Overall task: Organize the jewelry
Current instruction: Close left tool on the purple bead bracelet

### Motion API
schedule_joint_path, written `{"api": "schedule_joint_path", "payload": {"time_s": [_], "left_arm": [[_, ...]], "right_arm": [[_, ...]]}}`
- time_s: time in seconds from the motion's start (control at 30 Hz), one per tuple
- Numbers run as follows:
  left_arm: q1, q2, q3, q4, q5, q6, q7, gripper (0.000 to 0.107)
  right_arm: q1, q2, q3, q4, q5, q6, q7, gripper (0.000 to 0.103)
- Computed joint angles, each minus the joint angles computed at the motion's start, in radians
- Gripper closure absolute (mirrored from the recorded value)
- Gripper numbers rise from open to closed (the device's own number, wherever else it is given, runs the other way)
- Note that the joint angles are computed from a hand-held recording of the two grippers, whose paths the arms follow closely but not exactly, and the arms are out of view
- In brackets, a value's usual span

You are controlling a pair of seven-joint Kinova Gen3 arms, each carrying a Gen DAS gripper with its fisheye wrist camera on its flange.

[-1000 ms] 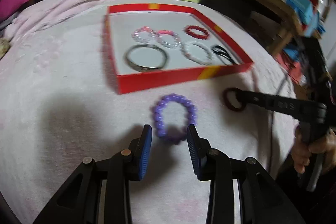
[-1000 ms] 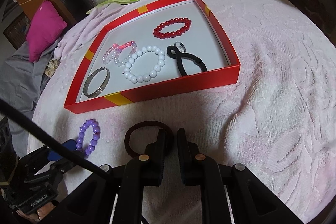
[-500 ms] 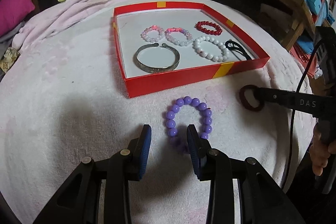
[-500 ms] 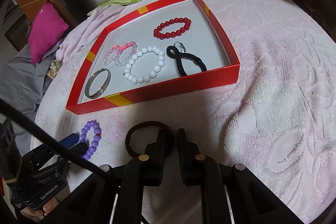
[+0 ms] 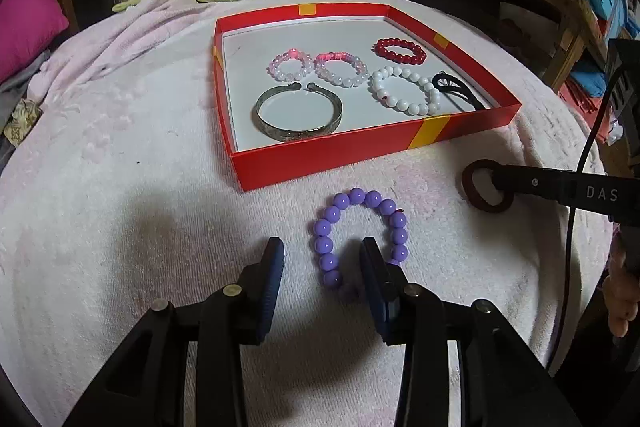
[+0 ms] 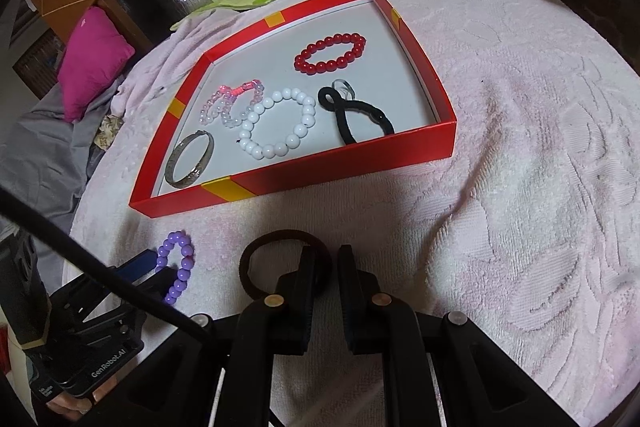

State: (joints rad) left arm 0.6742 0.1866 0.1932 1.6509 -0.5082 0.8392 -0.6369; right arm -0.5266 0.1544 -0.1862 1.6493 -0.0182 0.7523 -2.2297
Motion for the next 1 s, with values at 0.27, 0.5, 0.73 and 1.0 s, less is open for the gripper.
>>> {"api": "schedule_joint_path", "payload": {"time_s": [0.27,0.5,0.73,1.0], "left_arm": [[0.012,0.007,-0.003,-0.006,-0.021,0.013,0.018,0.067],[0.025,0.012,-0.002,-0.012,-0.041,0.03,0.032,0.067],[0.036,0.017,-0.003,-0.014,-0.062,0.039,0.041,0.07],[0.029,0.007,0.002,-0.006,-0.045,0.014,0.012,0.095]], "right_arm": [[-0.003,0.001,0.001,-0.002,0.006,0.001,-0.003,0.089],[-0.003,0.002,0.001,-0.003,0.005,0.002,-0.004,0.088],[-0.003,0.002,0.001,-0.003,0.005,0.003,-0.004,0.088],[-0.002,0.002,0.0,-0.004,0.001,0.002,-0.001,0.088]]}}
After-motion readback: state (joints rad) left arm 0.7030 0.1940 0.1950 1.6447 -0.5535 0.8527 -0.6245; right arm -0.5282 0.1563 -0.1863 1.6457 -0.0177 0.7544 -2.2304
